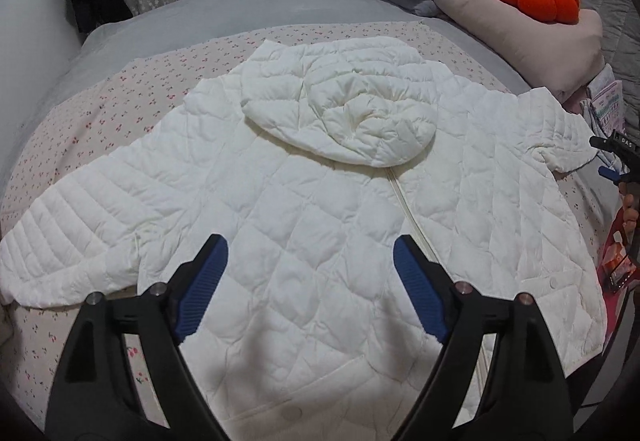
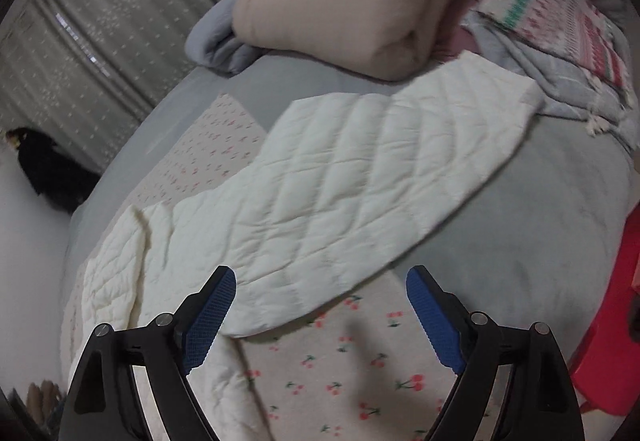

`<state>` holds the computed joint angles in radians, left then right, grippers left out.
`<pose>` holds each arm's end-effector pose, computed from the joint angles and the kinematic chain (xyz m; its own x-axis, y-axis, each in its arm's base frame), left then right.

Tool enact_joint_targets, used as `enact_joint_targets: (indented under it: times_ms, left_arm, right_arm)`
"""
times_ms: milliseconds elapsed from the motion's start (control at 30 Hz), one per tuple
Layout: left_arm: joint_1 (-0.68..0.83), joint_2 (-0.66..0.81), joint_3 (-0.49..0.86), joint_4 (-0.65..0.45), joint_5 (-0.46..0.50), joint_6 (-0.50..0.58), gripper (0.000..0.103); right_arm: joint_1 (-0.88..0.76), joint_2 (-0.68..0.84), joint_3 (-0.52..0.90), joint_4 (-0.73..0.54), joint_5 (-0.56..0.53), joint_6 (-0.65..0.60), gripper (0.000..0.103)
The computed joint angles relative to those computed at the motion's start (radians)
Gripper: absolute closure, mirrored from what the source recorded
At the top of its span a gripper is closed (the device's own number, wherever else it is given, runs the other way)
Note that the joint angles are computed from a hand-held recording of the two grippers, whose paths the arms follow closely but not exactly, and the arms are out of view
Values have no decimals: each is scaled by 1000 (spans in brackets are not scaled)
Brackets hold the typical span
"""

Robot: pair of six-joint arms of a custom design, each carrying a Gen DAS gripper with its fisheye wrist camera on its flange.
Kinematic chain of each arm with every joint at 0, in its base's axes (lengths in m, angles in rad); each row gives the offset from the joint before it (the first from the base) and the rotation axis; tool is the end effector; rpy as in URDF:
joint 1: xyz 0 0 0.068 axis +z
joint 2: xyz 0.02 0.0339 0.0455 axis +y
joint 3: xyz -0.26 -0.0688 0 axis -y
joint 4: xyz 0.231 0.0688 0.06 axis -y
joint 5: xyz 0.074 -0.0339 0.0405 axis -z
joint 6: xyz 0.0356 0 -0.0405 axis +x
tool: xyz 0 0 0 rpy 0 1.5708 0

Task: Fold large clothes
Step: 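Move the right tool to the sleeve and grasp its cuff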

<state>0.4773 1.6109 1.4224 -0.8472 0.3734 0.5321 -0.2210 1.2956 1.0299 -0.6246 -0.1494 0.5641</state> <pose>0.2931 0.1369 0.2968 -0.7916 0.1224 -0.5986 0.1614 0.9868 -0.0117 0.2516 -0.0511 0.2761 -0.5738 0.6708 -0.4698 0.5114 0.7416 0.4342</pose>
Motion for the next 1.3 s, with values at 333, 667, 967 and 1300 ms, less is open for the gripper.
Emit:
enact_joint_targets:
  times_ms: [333,667,967,1300]
  left_arm:
    - [27,35,7,-61,10,-51,18]
    - [58,110,81,-124,64,-131,18]
    - [105,143,133,-130,105,-98,18]
    - [128,181,198,-148,109,-106,18]
  right_arm:
    - [-248,152,-42,113,-73,-5,14]
    - [-235,279,61,146,-42,-10,78]
    - [-115,122,171,68,43,-15,97]
    - [259,105,438,5,222,-59,98]
